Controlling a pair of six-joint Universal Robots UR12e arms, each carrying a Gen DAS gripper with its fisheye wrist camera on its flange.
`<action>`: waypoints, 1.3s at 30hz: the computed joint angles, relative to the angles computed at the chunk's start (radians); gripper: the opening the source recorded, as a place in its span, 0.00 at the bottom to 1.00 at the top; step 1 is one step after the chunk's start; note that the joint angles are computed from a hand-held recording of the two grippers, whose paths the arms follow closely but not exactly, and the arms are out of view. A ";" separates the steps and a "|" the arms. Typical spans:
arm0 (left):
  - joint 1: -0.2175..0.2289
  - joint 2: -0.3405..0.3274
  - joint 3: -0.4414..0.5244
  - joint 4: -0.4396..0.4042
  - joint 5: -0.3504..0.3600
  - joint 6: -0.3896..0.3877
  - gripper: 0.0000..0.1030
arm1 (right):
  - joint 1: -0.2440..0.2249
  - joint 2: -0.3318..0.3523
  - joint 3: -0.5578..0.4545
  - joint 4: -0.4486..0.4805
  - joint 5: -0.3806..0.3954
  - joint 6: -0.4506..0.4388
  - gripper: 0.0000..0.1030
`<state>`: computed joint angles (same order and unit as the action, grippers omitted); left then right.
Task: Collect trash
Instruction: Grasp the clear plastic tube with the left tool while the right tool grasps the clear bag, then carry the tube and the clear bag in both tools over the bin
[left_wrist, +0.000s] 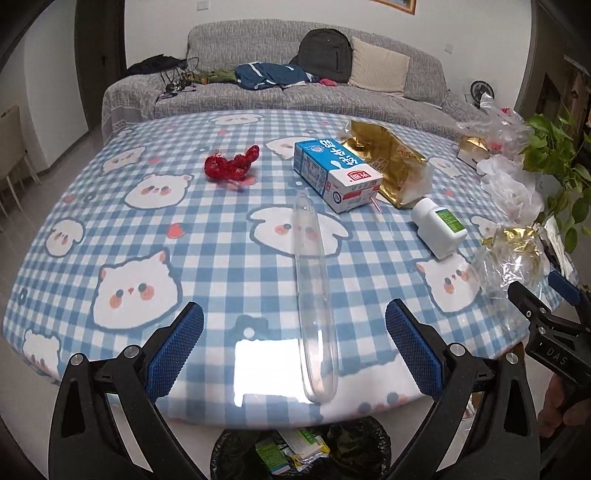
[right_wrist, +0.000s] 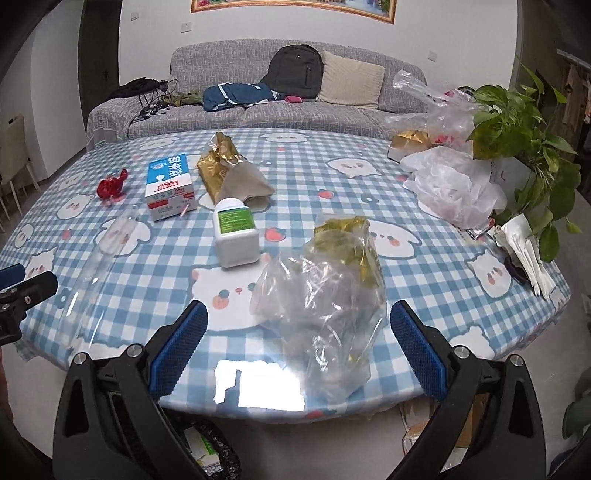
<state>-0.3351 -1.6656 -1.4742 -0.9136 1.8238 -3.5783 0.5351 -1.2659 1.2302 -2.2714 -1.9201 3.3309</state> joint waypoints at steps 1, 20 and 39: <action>0.002 -0.011 0.011 -0.006 0.002 0.007 0.94 | -0.004 0.008 -0.008 0.007 -0.003 -0.004 0.92; 0.005 -0.103 0.065 -0.065 0.051 0.014 0.61 | -0.054 0.053 -0.040 0.104 0.117 0.077 0.76; -0.002 -0.095 0.063 -0.062 0.045 -0.009 0.24 | -0.048 0.052 -0.042 0.102 0.105 0.082 0.34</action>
<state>-0.3367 -1.7605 -1.4117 -0.9754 1.8692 -3.5870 0.4867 -1.2138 1.1886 -2.1699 -1.8146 3.4130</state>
